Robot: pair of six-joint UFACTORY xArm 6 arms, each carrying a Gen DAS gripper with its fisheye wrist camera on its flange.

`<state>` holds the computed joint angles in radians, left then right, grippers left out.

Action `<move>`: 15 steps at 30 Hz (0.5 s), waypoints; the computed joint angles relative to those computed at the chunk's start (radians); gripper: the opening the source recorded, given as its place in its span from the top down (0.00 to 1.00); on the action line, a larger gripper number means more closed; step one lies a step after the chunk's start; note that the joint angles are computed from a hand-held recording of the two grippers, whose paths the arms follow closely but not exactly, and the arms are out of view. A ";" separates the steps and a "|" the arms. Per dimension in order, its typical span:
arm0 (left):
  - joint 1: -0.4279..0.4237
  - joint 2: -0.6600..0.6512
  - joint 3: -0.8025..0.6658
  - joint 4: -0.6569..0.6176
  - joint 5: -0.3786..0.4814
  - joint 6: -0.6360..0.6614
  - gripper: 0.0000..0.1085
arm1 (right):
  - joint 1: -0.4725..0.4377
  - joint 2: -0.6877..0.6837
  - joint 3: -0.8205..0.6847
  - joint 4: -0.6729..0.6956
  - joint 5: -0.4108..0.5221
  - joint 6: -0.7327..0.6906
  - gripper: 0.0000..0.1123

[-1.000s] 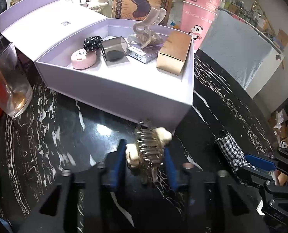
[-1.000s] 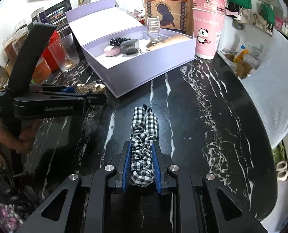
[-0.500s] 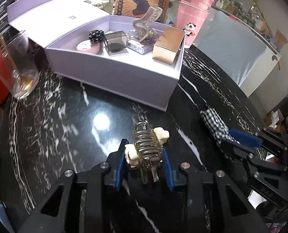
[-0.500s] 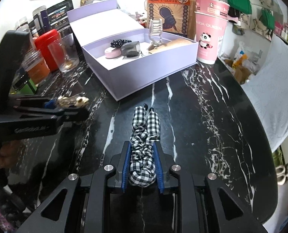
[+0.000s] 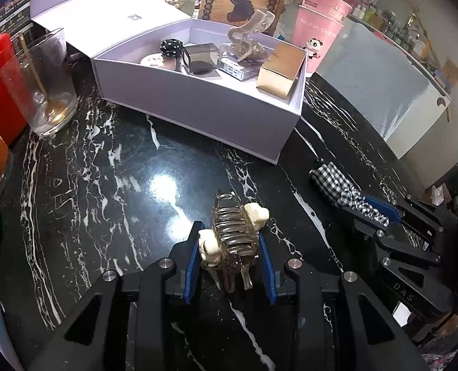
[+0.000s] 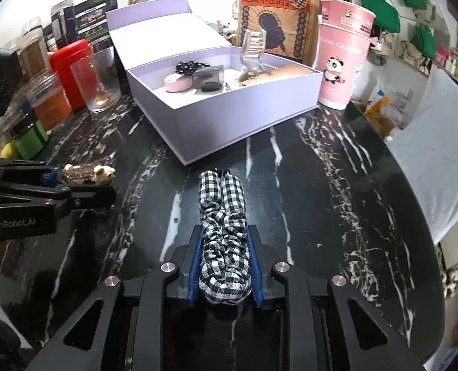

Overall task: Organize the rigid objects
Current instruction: 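Carry the gingham scrunchie and gold claw clip in both grippers toward the gift box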

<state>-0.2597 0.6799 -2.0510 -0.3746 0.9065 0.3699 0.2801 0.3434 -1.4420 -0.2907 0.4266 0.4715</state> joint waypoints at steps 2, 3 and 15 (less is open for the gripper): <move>0.002 -0.009 0.010 0.002 -0.006 -0.006 0.69 | 0.001 -0.003 0.010 0.094 -0.022 -0.071 0.77; 0.002 -0.011 0.011 0.003 -0.008 -0.011 0.69 | 0.004 -0.006 0.017 0.149 -0.031 -0.115 0.77; -0.001 -0.114 0.149 0.000 -0.085 -0.013 0.69 | 0.030 -0.065 0.074 0.154 -0.052 -0.123 0.77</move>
